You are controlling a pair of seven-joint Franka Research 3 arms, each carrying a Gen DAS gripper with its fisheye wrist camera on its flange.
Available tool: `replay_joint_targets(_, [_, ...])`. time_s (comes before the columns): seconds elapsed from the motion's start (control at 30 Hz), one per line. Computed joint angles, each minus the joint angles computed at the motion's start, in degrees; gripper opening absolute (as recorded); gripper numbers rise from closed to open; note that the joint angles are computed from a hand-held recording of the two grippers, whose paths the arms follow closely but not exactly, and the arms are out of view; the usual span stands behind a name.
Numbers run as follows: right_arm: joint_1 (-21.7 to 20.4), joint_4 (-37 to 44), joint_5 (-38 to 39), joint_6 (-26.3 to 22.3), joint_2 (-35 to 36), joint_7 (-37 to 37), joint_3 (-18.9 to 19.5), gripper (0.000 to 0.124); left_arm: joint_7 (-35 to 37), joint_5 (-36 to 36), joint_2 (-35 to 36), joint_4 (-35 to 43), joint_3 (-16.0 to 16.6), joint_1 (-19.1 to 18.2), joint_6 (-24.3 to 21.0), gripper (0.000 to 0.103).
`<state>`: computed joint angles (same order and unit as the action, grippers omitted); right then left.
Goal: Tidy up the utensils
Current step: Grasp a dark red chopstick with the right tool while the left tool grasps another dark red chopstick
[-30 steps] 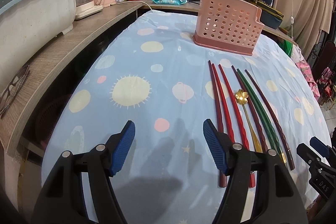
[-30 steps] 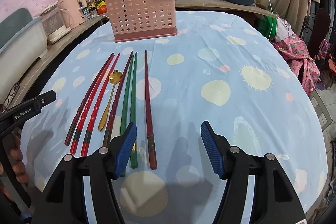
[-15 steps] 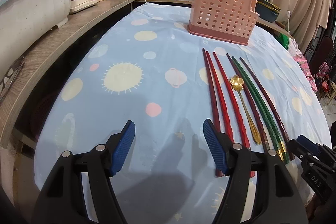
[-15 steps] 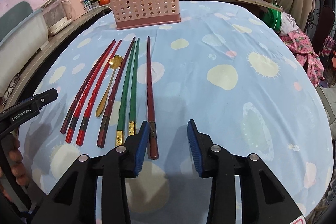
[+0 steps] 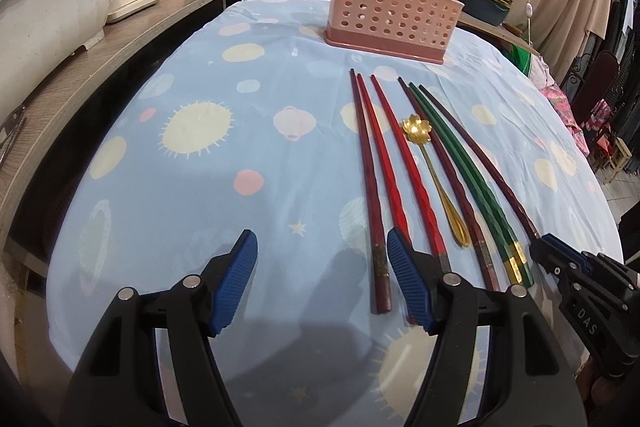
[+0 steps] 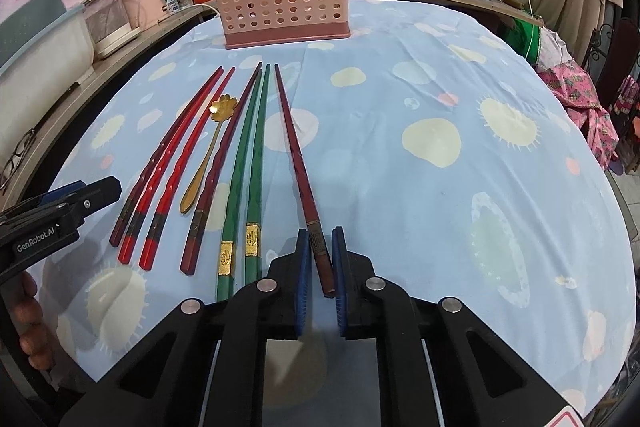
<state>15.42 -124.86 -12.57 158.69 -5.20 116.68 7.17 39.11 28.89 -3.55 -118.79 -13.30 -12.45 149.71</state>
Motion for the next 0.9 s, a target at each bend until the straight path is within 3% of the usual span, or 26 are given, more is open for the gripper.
replay_joint_targets(0.27, [-0.1, -0.5, 0.0, 0.9, -0.1, 0.3, 0.0, 0.01, 1.1, -1.0, 0.1, -0.6, -0.3, -0.6, -0.2, 0.063])
replay_joint_targets(0.4, [-0.1, -0.6, 0.0, 1.1, -0.1, 0.6, 0.1, 0.01, 0.3, 0.4, 0.3, -0.5, -0.3, -0.5, -0.7, 0.058])
replay_joint_targets(0.57, [-0.1, -0.6, 0.3, 1.3, -0.1, 0.7, 0.1, 0.01, 0.5, 0.7, 0.2, -0.7, -0.2, -0.6, -0.2, 0.045])
replay_joint_targets(0.63, [-0.1, -0.6, 0.3, 1.3, -0.1, 0.7, 0.1, 0.01, 1.1, 0.5, 0.3, -0.8, -0.2, -0.6, 0.3, 0.032])
replay_joint_targets(0.8, [-0.1, -0.7, 0.6, 1.3, -0.1, 0.4, 0.0, 0.01, 3.1, -1.2, 0.5, -1.0, 0.0, -0.6, 1.7, 0.012])
replay_joint_targets(0.9, [-0.1, -0.7, 0.8, 1.4, -0.2, 0.2, 0.0, 0.01, 4.7, -3.4, 0.3, -1.3, 0.2, -0.6, 2.5, 0.007])
